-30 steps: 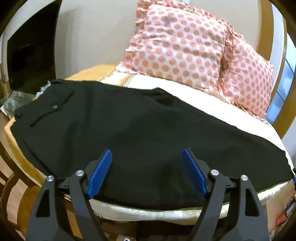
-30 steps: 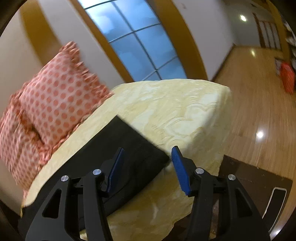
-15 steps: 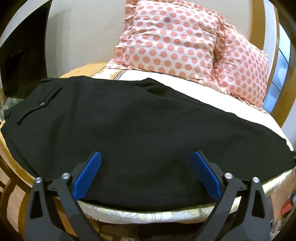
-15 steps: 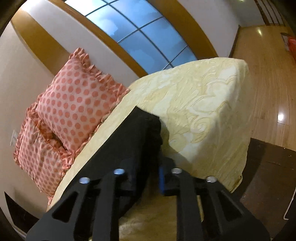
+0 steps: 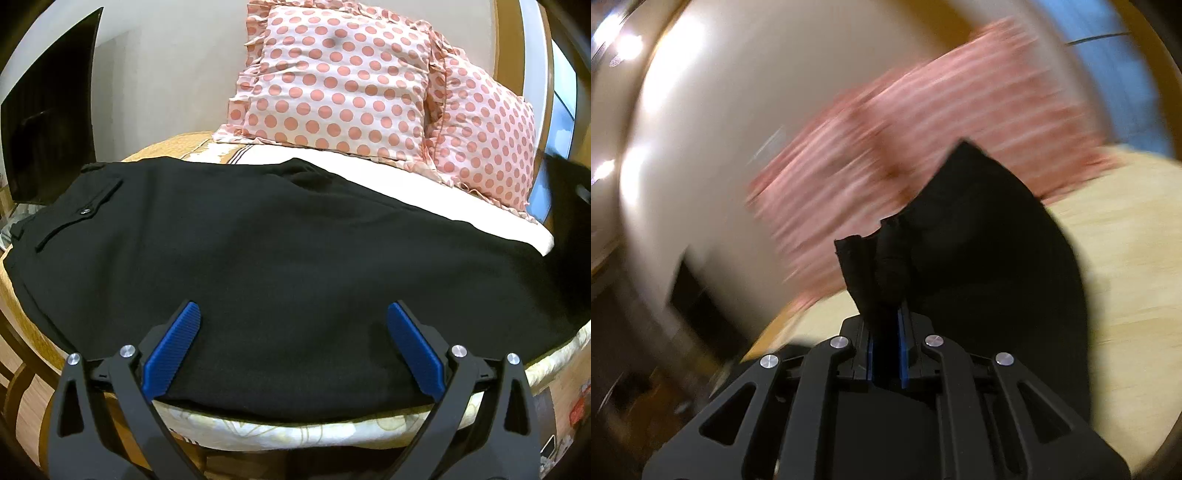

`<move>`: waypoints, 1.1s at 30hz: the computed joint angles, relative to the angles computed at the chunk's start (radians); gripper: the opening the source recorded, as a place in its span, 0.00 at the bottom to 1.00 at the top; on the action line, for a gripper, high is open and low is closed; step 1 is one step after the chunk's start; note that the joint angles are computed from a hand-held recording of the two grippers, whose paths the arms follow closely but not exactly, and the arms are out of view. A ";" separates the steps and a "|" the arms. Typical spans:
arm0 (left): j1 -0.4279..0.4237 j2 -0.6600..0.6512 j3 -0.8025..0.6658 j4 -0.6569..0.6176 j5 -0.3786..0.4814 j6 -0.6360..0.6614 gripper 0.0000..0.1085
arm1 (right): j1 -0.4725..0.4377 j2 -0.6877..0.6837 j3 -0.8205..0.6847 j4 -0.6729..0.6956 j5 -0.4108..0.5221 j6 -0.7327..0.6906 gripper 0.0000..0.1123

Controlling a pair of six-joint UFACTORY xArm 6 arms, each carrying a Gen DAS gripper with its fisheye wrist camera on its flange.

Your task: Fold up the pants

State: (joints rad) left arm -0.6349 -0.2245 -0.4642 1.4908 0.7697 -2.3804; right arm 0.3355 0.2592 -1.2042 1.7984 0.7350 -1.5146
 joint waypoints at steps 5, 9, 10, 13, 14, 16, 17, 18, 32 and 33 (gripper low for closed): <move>0.002 -0.007 0.006 0.015 -0.003 -0.031 0.93 | 0.208 0.167 -0.089 -0.364 -0.053 0.225 0.09; 0.008 -0.020 0.020 0.049 -0.018 -0.062 0.93 | 0.211 0.177 -0.105 -0.334 -0.055 0.256 0.08; 0.007 -0.020 0.020 0.053 -0.016 -0.065 0.93 | 0.206 0.160 -0.099 -0.284 -0.052 0.223 0.08; 0.003 -0.014 0.017 0.054 -0.010 -0.064 0.93 | 0.219 0.114 -0.080 -0.168 -0.070 0.115 0.08; 0.001 -0.013 0.018 0.056 -0.008 -0.067 0.93 | 0.233 0.111 -0.078 -0.177 -0.079 0.100 0.08; 0.001 -0.012 0.018 0.063 -0.008 -0.071 0.93 | 0.263 0.143 -0.104 -0.301 -0.104 0.156 0.08; 0.002 -0.014 0.020 0.067 -0.010 -0.073 0.93 | 0.277 0.155 -0.107 -0.332 -0.121 0.168 0.08; 0.004 -0.015 0.022 0.073 -0.014 -0.077 0.93 | 0.289 0.157 -0.099 -0.339 -0.139 0.158 0.08; -0.067 -0.557 0.334 -0.043 0.195 -0.107 0.93 | 0.314 0.011 0.086 -0.259 -0.111 -0.281 0.46; -0.089 -0.614 0.358 -0.092 0.257 -0.078 0.93 | 0.310 0.014 0.076 -0.226 -0.117 -0.280 0.46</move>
State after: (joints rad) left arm -0.7240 -0.8383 -0.1066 1.3988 1.0263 -2.4589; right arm 0.6458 0.2737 -1.1282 1.5727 0.6183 -1.7951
